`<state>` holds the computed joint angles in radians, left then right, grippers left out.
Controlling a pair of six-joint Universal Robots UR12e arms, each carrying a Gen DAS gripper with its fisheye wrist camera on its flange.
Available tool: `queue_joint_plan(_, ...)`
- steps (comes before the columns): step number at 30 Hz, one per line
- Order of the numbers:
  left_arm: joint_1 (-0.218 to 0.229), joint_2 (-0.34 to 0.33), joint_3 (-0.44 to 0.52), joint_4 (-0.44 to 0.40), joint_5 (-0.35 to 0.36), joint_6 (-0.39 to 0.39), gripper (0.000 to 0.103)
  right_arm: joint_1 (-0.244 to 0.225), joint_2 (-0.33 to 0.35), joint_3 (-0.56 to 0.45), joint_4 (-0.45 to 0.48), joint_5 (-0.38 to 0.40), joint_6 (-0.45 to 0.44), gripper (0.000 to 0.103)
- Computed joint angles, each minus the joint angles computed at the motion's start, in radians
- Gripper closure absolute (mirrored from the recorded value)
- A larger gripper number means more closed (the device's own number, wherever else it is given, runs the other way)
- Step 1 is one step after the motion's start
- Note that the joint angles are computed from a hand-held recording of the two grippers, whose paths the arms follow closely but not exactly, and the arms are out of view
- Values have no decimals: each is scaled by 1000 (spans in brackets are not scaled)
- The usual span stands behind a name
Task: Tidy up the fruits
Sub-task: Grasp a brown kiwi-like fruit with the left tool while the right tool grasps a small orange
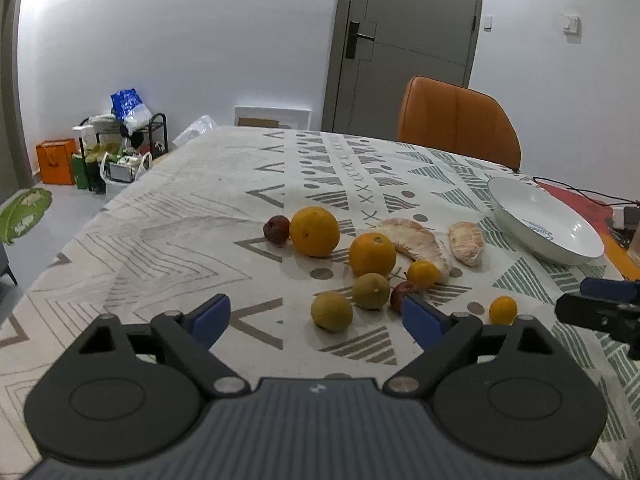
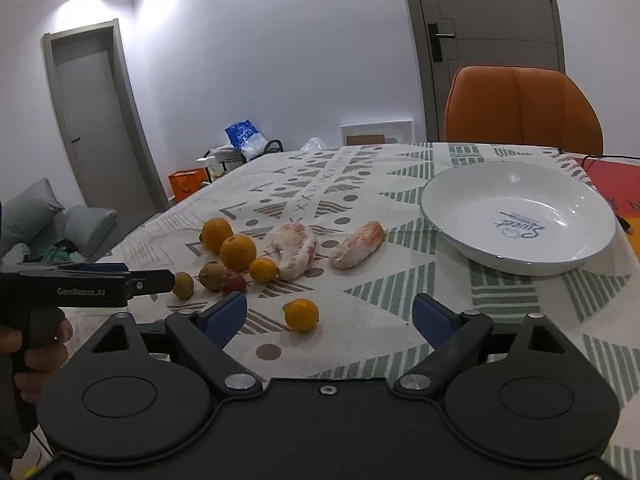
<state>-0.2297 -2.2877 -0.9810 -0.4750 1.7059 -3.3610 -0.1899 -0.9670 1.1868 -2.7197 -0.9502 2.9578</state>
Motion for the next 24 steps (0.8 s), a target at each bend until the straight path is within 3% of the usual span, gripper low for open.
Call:
queue_joint_plan(9,1,-22,20,-4,-6,-14,10,13,23,-37,53,-14,-22,19)
queue_joint_plan(14,-3,-37,43,-9,45,-35,11,23,38,-61,81,-31,-36,19)
queue_joint_plan(19,3,-41,50,-23,20,-46,20,24,50,-79,107,-8,-44,19)
queue_joint_plan(21,3,-46,59,-36,17,-42,33,25,53,-81,105,-5,-51,19)
queue_joint_plan(24,5,-46,57,-32,-3,-36,44,27,59,-92,123,-5,-60,32)
